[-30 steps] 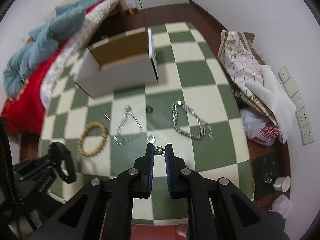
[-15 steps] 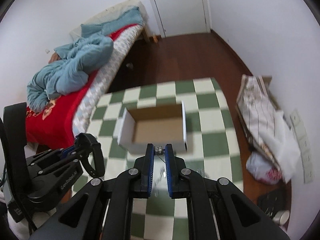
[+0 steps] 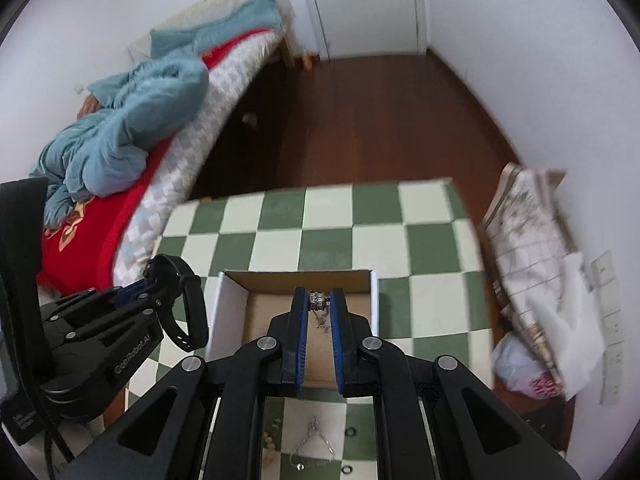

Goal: Organize jewelry
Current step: 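Drop the black band into the white box with the left tool while the right drops the chain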

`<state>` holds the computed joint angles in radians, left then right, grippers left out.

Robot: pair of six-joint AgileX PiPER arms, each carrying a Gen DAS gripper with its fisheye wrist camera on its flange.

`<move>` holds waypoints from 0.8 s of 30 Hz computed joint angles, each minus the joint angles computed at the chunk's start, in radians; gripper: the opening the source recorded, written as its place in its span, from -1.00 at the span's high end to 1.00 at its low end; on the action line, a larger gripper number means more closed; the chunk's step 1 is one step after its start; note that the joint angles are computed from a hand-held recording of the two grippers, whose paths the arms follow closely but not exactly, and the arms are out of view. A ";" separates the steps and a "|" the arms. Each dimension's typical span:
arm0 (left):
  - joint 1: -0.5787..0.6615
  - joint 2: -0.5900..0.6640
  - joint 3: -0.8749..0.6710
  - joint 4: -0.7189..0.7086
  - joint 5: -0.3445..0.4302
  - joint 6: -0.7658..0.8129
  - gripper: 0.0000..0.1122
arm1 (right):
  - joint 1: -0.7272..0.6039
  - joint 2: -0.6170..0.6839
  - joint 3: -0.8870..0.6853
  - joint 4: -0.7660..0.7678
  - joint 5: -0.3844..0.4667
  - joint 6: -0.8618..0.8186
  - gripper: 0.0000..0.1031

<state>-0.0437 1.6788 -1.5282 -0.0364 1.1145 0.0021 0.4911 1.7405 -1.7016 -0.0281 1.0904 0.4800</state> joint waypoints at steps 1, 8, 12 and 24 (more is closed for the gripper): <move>0.011 0.033 -0.013 -0.023 0.007 0.011 0.83 | -0.024 0.030 0.005 0.034 -0.012 -0.018 0.78; 0.032 0.205 -0.120 -0.092 0.064 0.024 0.79 | -0.103 0.208 -0.043 0.160 0.003 -0.160 0.78; 0.025 0.232 -0.153 -0.082 0.076 0.008 0.71 | -0.099 0.251 -0.086 0.135 0.033 -0.163 0.75; -0.011 0.048 0.023 0.159 -0.128 -0.125 -0.83 | -0.007 0.194 -0.039 -0.074 0.094 -0.003 -0.86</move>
<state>-0.0544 1.7269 -1.5047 0.1231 0.9862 -0.1229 0.4838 1.9349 -1.7410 -0.1019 1.1839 0.4774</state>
